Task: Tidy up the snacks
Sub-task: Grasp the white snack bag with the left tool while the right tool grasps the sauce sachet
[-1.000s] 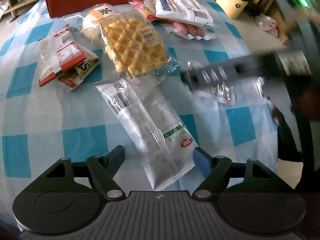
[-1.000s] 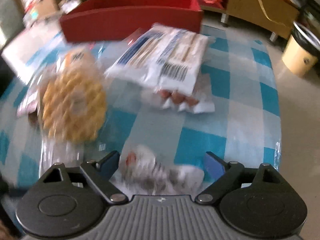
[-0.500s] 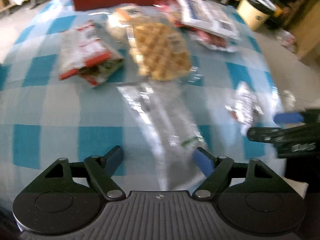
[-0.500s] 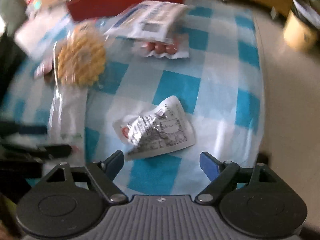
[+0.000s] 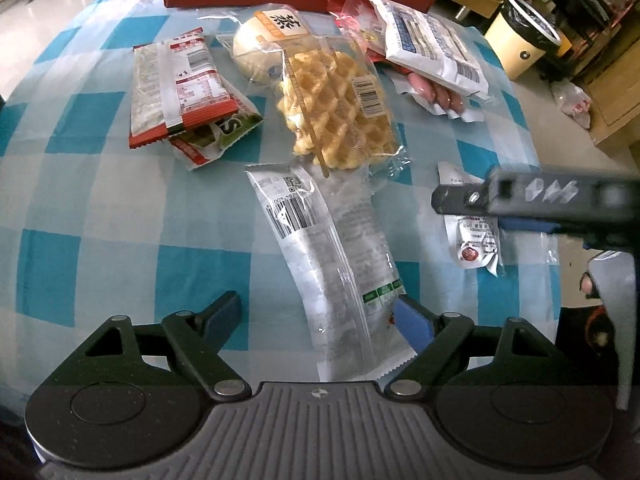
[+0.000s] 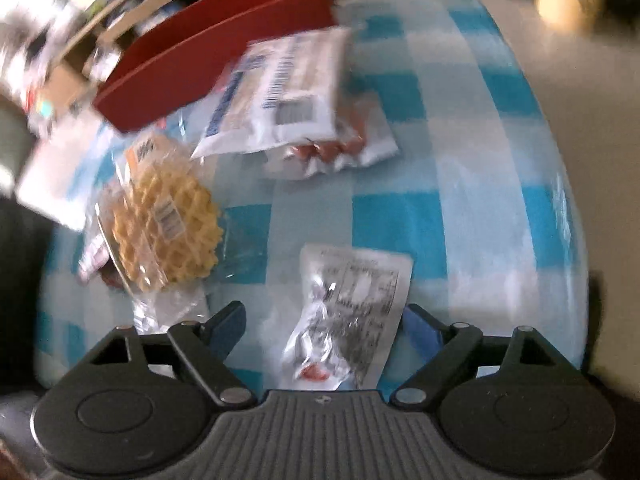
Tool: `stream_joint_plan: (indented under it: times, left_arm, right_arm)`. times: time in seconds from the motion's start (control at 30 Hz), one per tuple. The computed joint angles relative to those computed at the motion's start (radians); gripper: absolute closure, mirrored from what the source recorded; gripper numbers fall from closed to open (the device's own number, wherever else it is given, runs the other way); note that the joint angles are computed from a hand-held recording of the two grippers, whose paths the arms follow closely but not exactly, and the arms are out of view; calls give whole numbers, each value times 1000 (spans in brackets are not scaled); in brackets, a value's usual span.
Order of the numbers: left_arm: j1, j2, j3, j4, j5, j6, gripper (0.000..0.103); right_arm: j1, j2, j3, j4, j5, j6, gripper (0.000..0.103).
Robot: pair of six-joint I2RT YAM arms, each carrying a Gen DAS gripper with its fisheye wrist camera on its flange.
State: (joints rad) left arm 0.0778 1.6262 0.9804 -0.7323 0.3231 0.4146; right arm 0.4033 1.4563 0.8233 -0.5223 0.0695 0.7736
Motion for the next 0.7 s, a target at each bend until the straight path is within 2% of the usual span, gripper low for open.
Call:
stream_joint_plan:
  times: [0.13,0.2,0.33,0.43,0.53,0.63,0.7]
  left_arm:
    - [-48,-15,-28,60,-57,-79,12]
    - [-84,-36,-60,101,-104,-118,9]
    - [-169,-68,-131,186,-215,-196,0]
    - [-231,-69,-158,235,-288,-249,0]
    - [-267,-56,-148,236,-315,-264,0]
    - [-275,-56,-140,236,-317,-246,0]
    - [-305,-54,-141,250,-341,-277,0]
  right_arm:
    - [128,101,65,-43,208,-142,23]
    - [156,94,55,-41,237,-177,23]
    - [132,39,-19,16,182,-158,20]
    - [106,56,-26,27,152,-153,0]
    - [62,76,4,-5,101,-189,0]
    - [53,58,-12,10,102,-209,2]
    - [40,25,-36,23,108,-237,14]
